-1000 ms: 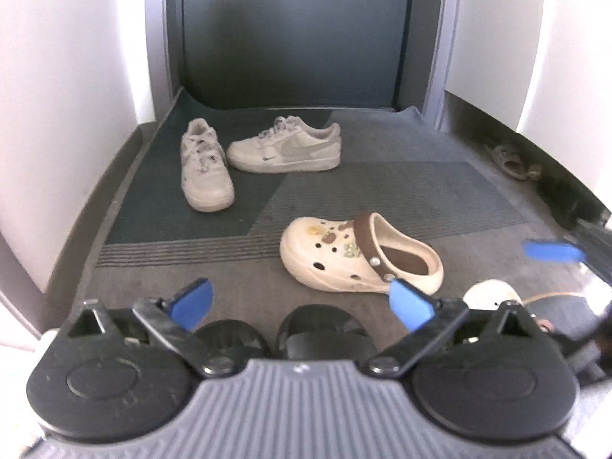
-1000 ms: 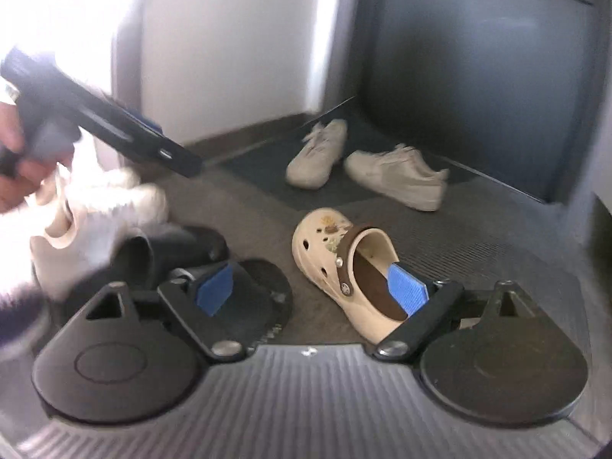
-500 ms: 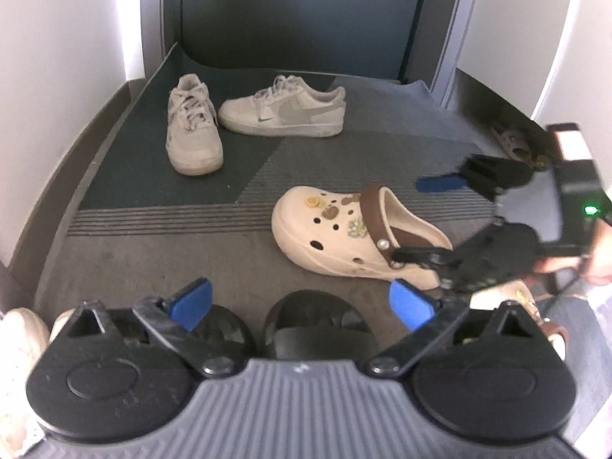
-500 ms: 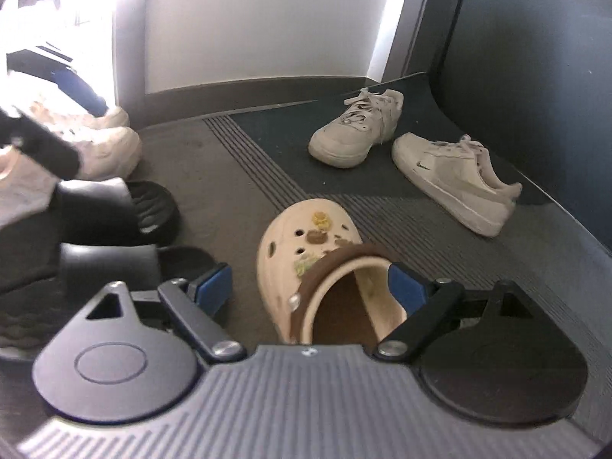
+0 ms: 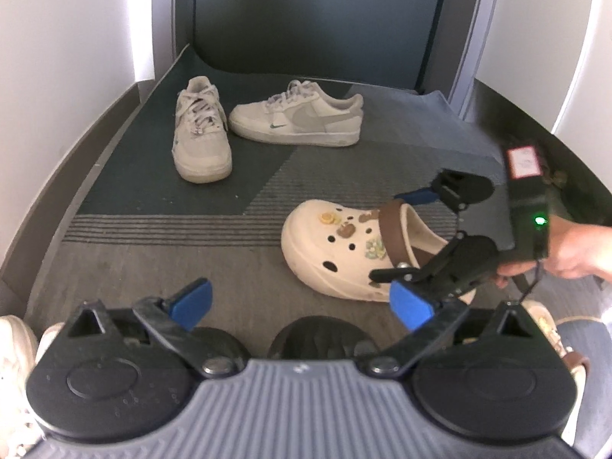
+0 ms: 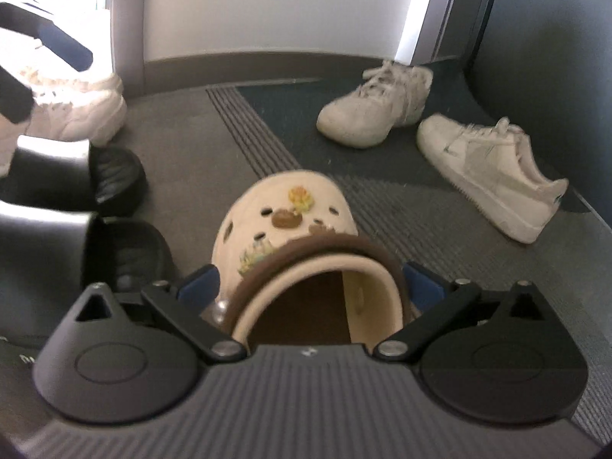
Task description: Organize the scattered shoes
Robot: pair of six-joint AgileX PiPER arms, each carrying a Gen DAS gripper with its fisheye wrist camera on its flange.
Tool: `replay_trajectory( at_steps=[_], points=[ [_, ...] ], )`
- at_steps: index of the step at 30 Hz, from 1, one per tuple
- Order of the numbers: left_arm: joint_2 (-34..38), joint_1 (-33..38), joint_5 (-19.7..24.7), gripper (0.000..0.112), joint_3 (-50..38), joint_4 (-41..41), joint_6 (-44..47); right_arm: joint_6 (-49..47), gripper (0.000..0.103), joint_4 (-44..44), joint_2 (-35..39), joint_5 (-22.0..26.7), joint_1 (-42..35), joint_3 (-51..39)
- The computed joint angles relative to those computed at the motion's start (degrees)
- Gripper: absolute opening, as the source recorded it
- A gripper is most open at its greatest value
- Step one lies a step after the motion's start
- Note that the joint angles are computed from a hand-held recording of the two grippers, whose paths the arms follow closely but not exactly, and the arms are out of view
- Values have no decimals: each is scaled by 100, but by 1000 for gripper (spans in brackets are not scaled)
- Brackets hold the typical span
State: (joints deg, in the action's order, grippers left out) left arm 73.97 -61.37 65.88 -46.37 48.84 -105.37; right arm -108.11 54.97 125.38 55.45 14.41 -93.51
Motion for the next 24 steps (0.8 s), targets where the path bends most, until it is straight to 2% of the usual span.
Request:
replay_trajectory(
  at_steps=[5, 10, 12, 16, 24],
  points=[
    [29, 52, -117, 100, -9, -112, 61, 746, 103, -538, 269, 279, 136, -581],
    [65, -26, -68, 100, -74, -131, 38, 1600, 103, -1145, 197, 182, 358, -732],
    [55, -104, -6, 100, -94, -105, 17, 1938, 100, -1342, 35, -1, 465, -573],
    [38, -171, 72, 100, -125, -92, -78, 2492, 88, -1197, -289, -251, 375, -192],
    [-49, -331, 127, 100, -185, -13, -173, 3201, 85, -931, -865, -902, 154, 610]
  ],
)
